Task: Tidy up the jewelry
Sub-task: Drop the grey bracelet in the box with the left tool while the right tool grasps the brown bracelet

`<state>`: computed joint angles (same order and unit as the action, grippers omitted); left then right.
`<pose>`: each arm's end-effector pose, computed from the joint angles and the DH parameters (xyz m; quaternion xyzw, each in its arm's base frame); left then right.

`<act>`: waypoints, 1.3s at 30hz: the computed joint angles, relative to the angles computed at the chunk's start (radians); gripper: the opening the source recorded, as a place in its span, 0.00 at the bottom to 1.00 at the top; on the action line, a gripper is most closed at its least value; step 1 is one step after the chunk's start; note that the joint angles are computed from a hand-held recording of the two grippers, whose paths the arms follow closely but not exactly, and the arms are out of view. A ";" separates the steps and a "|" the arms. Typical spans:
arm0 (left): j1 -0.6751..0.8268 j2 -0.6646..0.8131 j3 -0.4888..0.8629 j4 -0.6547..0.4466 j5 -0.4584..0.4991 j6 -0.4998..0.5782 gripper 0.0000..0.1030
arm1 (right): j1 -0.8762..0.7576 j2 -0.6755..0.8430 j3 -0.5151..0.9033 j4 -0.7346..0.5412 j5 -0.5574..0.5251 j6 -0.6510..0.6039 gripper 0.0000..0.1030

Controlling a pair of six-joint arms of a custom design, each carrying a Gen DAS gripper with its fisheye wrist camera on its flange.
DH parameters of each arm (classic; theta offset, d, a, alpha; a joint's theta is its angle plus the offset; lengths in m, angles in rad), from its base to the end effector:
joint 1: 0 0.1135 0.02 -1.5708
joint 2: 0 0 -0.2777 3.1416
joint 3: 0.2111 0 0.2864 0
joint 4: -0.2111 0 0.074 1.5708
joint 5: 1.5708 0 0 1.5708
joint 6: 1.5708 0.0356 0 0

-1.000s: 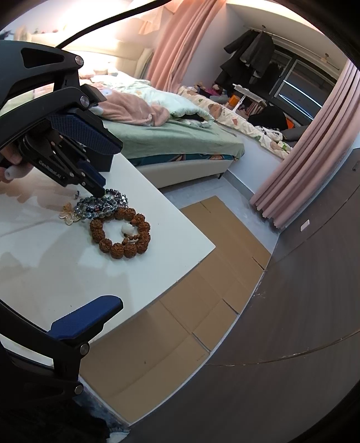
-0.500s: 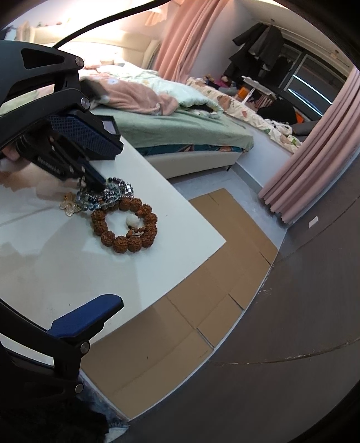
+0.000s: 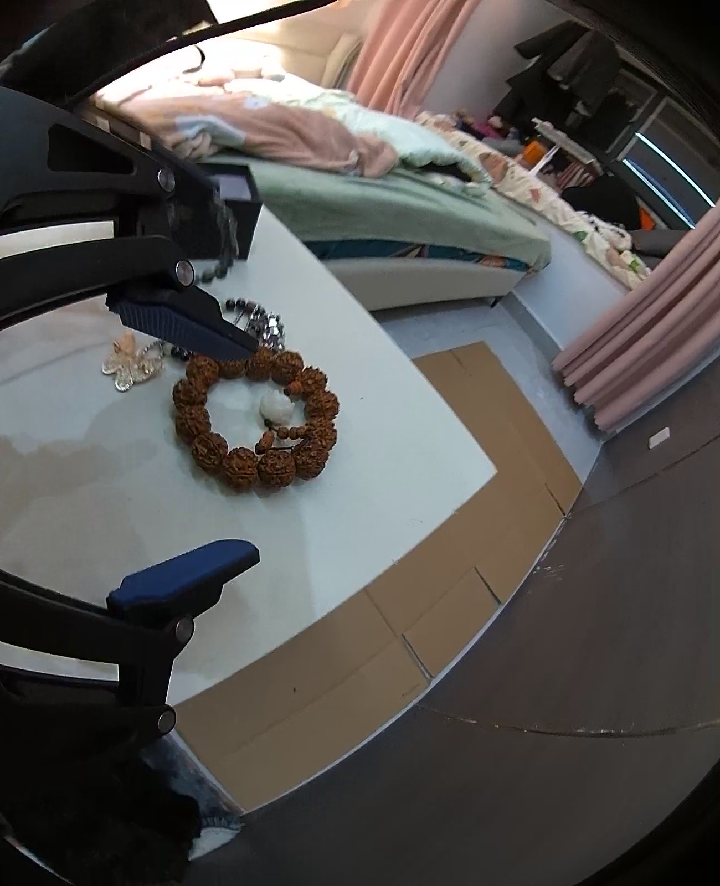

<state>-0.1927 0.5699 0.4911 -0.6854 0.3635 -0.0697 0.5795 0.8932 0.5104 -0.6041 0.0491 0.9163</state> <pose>0.1424 -0.0407 0.2269 0.1264 0.8986 -0.2153 0.3609 0.1587 0.1018 0.1895 0.1674 0.9427 0.1785 0.2269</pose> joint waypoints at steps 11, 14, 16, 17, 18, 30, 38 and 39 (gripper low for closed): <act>0.313 -0.026 0.066 -0.128 0.218 0.157 0.10 | 0.076 0.210 0.071 0.009 0.124 0.002 0.46; 0.424 -0.016 0.094 -0.172 0.290 0.228 0.10 | 0.094 0.241 0.093 -0.013 0.147 -0.007 0.20; 0.507 -0.003 0.114 -0.203 0.344 0.282 0.10 | 0.078 0.193 0.065 0.013 0.118 0.009 0.20; 0.538 0.003 0.116 -0.212 0.363 0.304 0.10 | 0.069 0.154 0.051 0.022 0.103 0.014 0.20; 0.567 0.014 0.122 -0.222 0.382 0.326 0.10 | 0.065 0.124 0.044 0.026 0.101 0.016 0.20; 0.728 0.114 0.153 -0.239 0.435 0.392 0.10 | 0.229 -0.085 0.050 0.080 0.200 0.076 0.20; 0.703 0.224 0.154 -0.226 0.330 0.371 0.20 | 0.333 -0.073 0.077 0.208 0.248 0.084 0.20; 0.712 0.223 0.154 -0.226 0.333 0.378 0.45 | 0.348 -0.075 0.075 0.235 0.250 0.077 0.20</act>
